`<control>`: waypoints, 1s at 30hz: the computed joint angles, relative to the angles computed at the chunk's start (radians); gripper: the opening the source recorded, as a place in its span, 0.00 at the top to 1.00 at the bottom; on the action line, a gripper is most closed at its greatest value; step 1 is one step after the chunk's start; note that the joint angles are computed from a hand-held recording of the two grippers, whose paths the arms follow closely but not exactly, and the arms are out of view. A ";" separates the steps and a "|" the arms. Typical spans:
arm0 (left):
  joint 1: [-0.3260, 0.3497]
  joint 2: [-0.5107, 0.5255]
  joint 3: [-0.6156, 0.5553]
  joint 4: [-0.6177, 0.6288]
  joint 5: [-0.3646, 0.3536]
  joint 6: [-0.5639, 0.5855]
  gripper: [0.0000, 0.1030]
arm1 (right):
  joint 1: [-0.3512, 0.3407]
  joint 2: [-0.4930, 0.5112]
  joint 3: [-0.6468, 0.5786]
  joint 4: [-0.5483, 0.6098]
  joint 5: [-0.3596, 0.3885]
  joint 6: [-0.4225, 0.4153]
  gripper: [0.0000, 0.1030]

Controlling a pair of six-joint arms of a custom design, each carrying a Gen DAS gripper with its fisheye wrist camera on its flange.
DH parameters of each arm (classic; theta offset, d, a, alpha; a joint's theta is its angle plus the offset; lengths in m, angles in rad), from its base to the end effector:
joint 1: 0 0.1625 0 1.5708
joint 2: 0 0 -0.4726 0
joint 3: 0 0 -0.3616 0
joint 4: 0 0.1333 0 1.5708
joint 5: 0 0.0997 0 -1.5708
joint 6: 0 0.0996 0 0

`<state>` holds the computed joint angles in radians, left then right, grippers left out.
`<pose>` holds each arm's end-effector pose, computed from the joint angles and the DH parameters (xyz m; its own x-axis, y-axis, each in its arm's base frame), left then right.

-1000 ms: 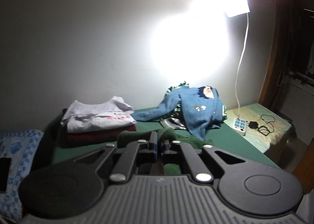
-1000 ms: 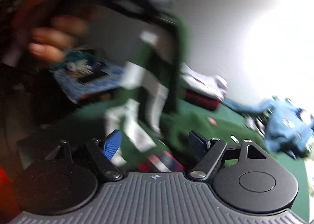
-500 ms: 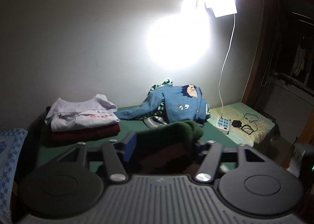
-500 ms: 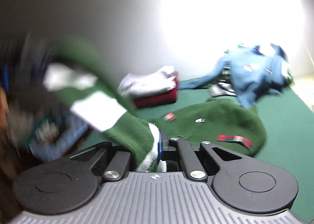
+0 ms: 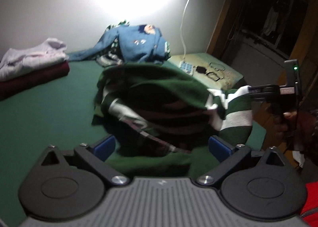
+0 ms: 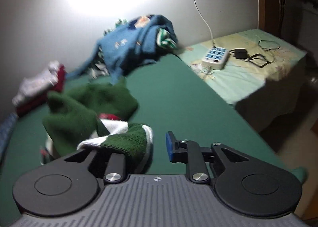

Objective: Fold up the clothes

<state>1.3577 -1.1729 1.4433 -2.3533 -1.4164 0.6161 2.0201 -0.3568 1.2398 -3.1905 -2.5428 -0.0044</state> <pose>0.0043 -0.6831 0.4647 -0.6947 0.6028 -0.3926 0.7177 0.6172 -0.3225 0.3865 -0.6840 0.0736 -0.7473 0.2521 0.6148 -0.3250 0.6683 -0.6691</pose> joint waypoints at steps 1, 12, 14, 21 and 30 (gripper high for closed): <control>0.002 0.006 0.001 -0.003 0.037 -0.030 0.03 | -0.002 0.000 0.005 0.034 -0.054 -0.060 0.55; -0.007 0.079 -0.023 -0.080 0.179 -0.288 0.03 | 0.024 -0.185 0.267 0.225 0.079 -0.751 0.50; -0.016 0.106 -0.036 -0.099 0.190 -0.313 0.03 | 0.021 -0.203 0.269 0.213 0.207 -0.754 0.48; -0.020 0.214 -0.132 -0.031 0.144 -0.398 0.08 | -0.008 -0.139 0.198 0.253 0.507 -0.844 0.35; -0.049 0.256 -0.126 -0.065 0.233 -0.412 0.48 | -0.038 -0.061 0.087 0.431 0.591 -0.842 0.51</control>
